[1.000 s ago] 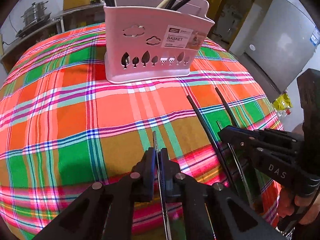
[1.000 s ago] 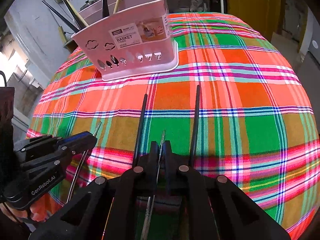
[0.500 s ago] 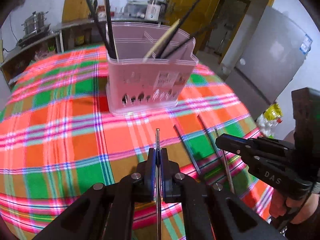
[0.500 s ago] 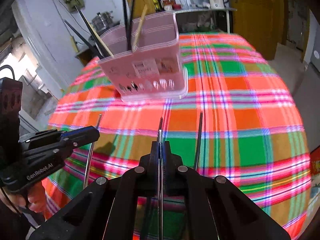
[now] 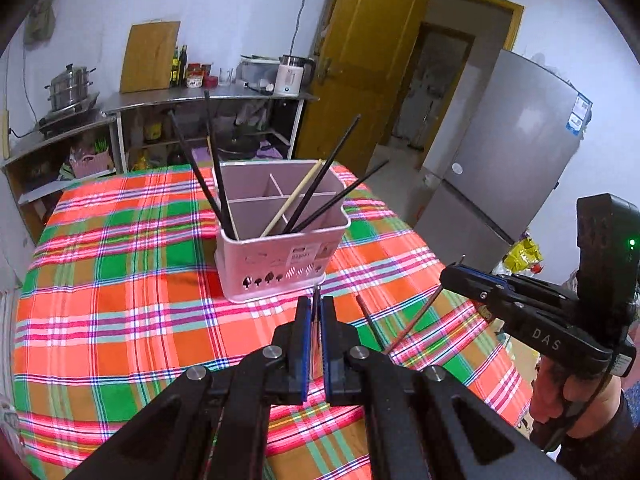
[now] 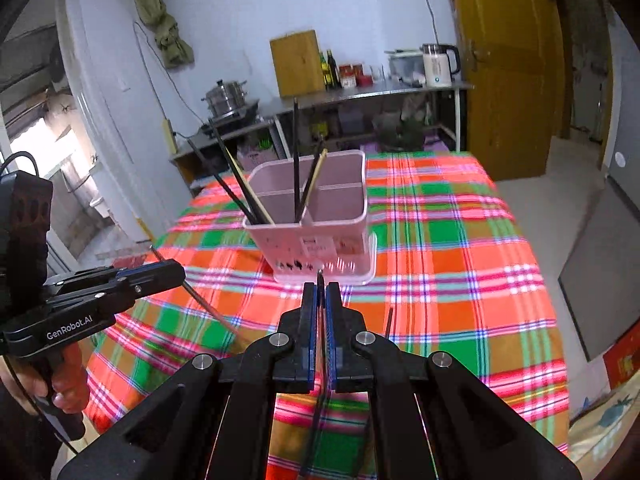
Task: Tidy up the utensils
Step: 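Lift the black chopsticks with both tools and carry them over the basket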
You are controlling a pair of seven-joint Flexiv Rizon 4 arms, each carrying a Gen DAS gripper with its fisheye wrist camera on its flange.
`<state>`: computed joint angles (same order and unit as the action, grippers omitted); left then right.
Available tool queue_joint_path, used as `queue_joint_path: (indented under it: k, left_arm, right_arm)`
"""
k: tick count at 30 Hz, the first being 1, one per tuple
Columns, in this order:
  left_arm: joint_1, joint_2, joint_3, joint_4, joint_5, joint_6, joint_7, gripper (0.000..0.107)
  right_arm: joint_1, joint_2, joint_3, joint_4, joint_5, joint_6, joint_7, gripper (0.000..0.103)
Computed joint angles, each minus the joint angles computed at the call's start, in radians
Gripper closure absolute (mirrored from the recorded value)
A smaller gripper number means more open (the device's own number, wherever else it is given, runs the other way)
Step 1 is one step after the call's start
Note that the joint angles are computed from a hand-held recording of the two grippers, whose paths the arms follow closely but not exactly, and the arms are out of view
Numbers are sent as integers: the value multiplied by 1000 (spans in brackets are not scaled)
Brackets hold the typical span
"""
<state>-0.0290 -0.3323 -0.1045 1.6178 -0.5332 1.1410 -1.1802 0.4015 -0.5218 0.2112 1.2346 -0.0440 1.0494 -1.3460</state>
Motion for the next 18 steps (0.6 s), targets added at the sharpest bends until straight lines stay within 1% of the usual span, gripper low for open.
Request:
queue_joint_path:
  k: [8,12,18]
  left_arm:
    - [0,6,0,-20,-3,-14,-9,103]
    - [7,7,-4,-25,-19,-25,-3,103]
    - [13,3,8,-57,-10,-35,-12,103]
  right_arm:
    - [-2,16,-3,12,-5,53,8,99]
    - [-5,13,6,-1,0,51,-3,99]
    - [-4,-11,19,-49,15,44,-29,99]
